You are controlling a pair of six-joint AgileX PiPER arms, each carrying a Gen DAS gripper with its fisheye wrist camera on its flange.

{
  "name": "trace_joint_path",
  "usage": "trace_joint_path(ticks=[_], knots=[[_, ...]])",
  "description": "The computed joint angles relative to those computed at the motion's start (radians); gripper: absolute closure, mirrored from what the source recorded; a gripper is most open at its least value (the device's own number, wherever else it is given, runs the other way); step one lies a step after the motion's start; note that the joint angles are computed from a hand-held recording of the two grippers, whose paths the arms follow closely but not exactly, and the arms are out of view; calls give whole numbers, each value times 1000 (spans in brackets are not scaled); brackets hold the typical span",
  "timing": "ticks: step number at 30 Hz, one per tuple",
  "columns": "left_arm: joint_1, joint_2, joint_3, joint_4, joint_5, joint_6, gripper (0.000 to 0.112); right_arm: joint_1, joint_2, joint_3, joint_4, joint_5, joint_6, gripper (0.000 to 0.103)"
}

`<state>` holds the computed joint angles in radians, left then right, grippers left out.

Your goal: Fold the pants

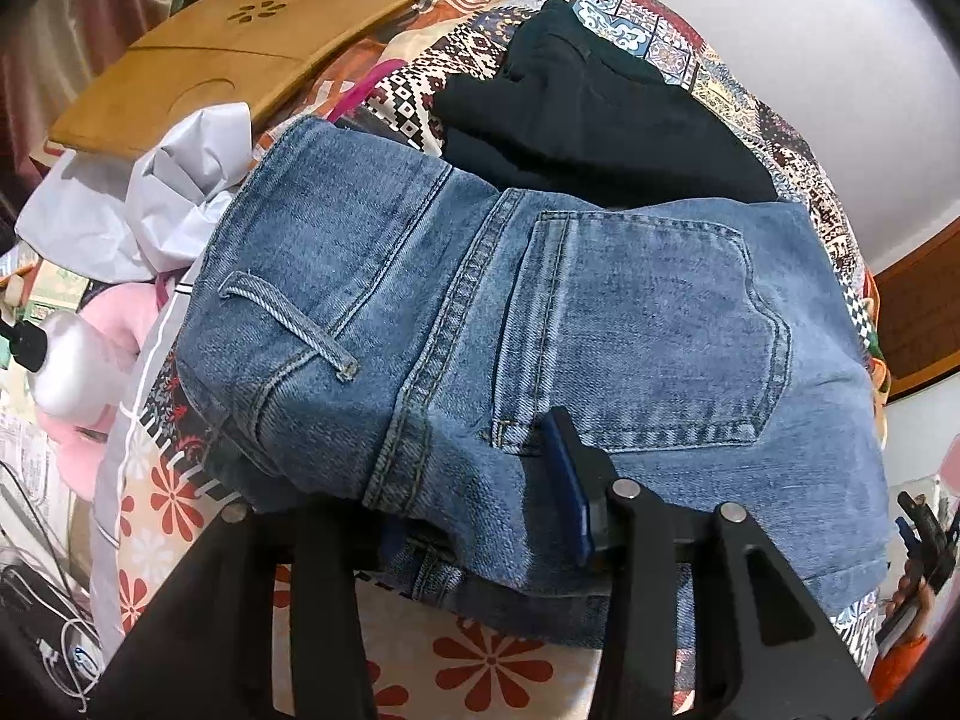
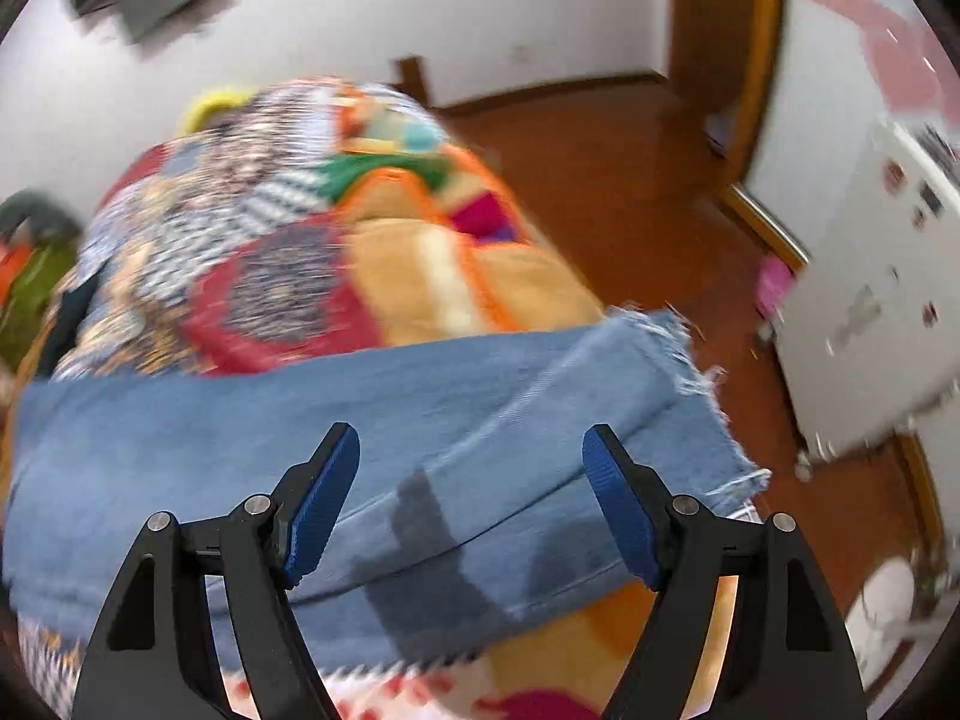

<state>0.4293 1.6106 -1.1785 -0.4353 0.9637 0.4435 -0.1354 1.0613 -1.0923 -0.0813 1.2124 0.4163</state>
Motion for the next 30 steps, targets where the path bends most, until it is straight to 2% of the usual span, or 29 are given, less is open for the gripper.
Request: trace_joint_path(ticks=[4, 7, 9, 14, 20, 21, 23, 25, 28, 30], knots=[[-11, -3, 2, 14, -7, -13, 68, -34, 103, 27, 18, -41, 12, 30], [-17, -8, 6, 24, -15, -18, 68, -84, 99, 74, 71, -74, -61, 35], [-23, -9, 9, 31, -22, -22, 68, -120, 62, 103, 101, -81, -113, 45], [-45, -17, 14, 62, -38, -44, 68, -228, -25, 158, 175, -48, -258, 61], [-92, -40, 19, 147, -65, -114, 68, -128, -60, 188, 112, -138, -111, 86], [-104, -45, 15, 168, -66, -133, 71, -137, -68, 188, 122, -140, -115, 91], [-123, -62, 13, 197, -71, -155, 77, -178, -90, 185, 149, -138, -158, 93], [-156, -86, 2, 261, -75, -208, 99, -196, -108, 167, 154, -129, -195, 94], [-169, -120, -44, 295, -63, -227, 100, -230, -131, 118, 171, -120, -257, 94], [-146, -134, -94, 238, -24, -198, 101, -259, -138, 67, 191, -122, -301, 94]])
